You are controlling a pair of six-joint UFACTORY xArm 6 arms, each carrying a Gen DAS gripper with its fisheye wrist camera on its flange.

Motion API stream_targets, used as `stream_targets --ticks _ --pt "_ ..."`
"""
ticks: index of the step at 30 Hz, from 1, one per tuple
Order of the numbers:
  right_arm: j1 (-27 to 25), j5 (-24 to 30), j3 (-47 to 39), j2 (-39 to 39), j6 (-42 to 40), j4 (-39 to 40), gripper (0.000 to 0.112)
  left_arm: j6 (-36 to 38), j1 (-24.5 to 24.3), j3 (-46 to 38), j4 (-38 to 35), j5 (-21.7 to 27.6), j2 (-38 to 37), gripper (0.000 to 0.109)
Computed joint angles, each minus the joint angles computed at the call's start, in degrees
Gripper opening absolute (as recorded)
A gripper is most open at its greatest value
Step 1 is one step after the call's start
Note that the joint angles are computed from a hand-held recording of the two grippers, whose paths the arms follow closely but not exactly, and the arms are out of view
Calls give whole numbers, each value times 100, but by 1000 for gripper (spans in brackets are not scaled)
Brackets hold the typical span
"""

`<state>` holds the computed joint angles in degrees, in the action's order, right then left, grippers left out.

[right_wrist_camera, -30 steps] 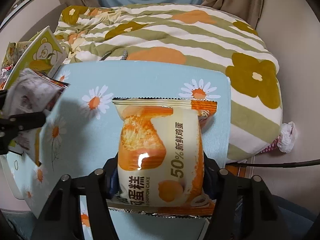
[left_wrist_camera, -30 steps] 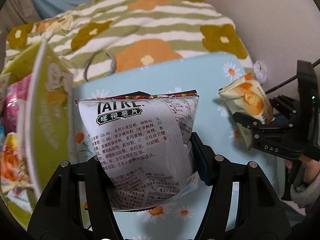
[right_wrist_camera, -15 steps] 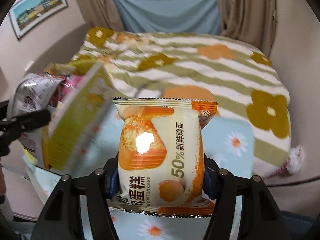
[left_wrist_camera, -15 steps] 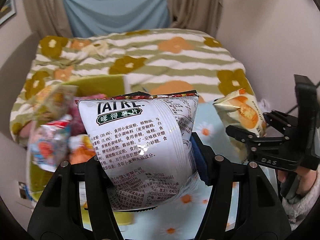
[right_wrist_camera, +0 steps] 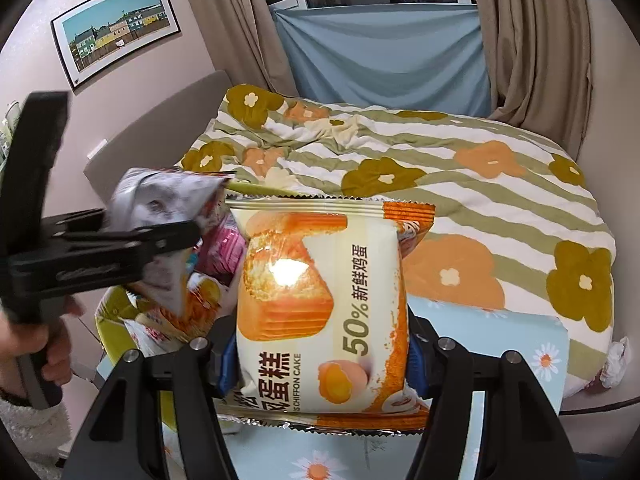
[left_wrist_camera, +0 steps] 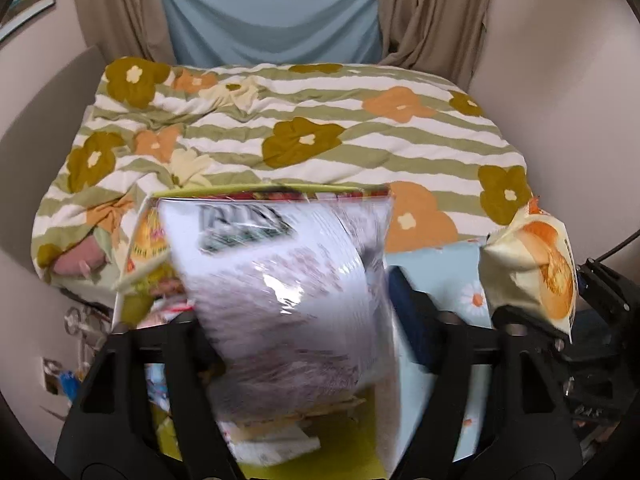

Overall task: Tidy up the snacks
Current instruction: 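Drop the TATRE bag into the box with left tool while right tool drops the cake bag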

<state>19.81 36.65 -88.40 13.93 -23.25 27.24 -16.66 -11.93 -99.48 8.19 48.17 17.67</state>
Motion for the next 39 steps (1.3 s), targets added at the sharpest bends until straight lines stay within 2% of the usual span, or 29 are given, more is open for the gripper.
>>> stream_targets --ticks 1,3,6,14,23,28,31,32,33,35,39 --pt "23 5 -43 36 78 -57 60 -56 19 -4 167 -41 4 103" --pt "62 0 -40 42 247 -179 60 -9 58 192 231 -312 -119 103" --pt "103 10 -27 51 445 -325 60 179 141 465 68 -461 -323 103" --pt "348 -39 -82 24 719 -560 60 202 403 1530 -144 -735 -1149 103" --pt "711 -81 -50 -79 891 -486 60 291 678 2706 -176 -1059 -2119 103" --pt "944 -132 94 -89 1360 -563 60 584 859 3221 -380 -1163 -2538 103" --pt "1088 -416 321 -131 1686 -500 62 799 1009 3491 -529 -1180 -2761 103" --pt "1124 -523 409 -156 1679 -333 68 849 1038 3550 -586 -1180 -2811 103" --pt "1138 -582 463 -173 1683 -236 83 927 1095 3646 -667 -1191 -2880 103" --pt "1195 -832 660 -251 1840 -142 103 937 1166 3768 -646 -1193 -2966 103" --pt "1241 -1125 964 -439 2175 -307 103 1011 1248 3997 -811 -1217 -3137 103"
